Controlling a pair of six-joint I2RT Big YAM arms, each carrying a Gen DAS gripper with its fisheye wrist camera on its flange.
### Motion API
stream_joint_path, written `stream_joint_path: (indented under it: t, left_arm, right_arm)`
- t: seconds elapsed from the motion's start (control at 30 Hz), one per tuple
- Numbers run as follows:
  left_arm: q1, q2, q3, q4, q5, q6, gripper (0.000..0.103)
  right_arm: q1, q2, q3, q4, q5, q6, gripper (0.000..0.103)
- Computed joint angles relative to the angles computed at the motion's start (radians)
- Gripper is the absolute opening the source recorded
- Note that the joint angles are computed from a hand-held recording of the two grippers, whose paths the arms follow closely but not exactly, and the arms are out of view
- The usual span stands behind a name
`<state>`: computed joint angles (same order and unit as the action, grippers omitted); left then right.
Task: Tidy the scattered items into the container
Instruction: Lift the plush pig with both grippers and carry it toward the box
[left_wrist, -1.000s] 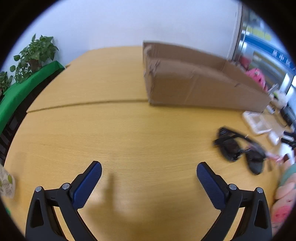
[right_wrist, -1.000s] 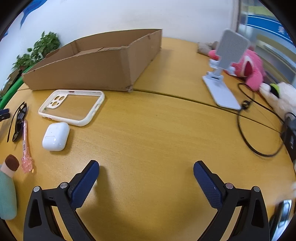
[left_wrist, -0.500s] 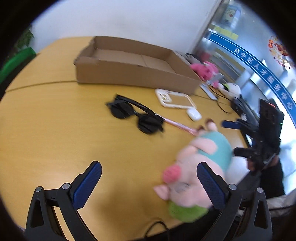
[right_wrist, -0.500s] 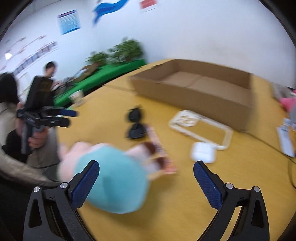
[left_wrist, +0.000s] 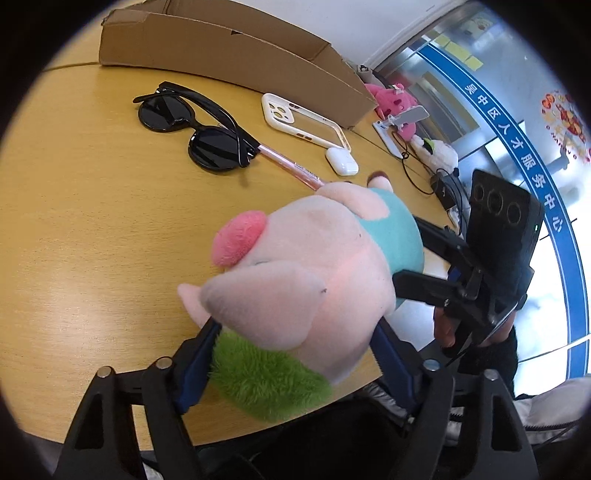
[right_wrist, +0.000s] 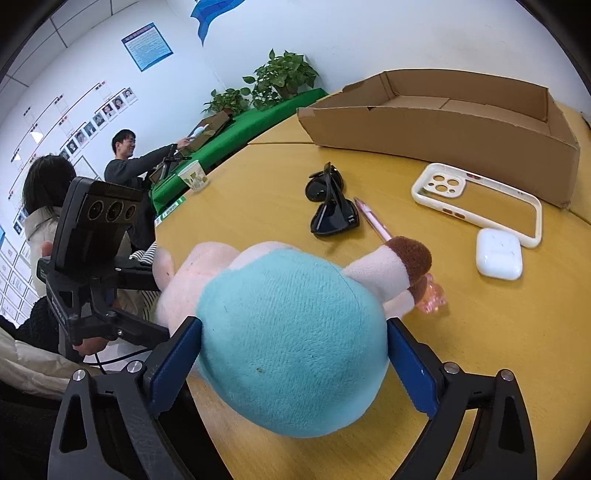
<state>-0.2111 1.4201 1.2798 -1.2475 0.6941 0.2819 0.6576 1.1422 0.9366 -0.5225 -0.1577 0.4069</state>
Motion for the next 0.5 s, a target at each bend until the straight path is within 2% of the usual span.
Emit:
stream_joint_path:
  t: [0.2,0.33,0.5]
  left_arm:
    - [0.003,0.012,0.029,-0.016,-0.005,0.022,0.07]
    - [0.023,0.016,0.05,0.008,0.006,0.04,0.069]
    - [0.072,0.082,0.083,-0.025,0.092,0.069,0.072]
  right_arm:
    - [0.041,-0.024,0.007,-0.034,0.086,0.012,0.097]
    - [0.075,0.005,0.049,-0.088,0.151,0.004,0.098]
    - [0.109,0.074,0.12,-0.172,0.227,-0.045,0.103]
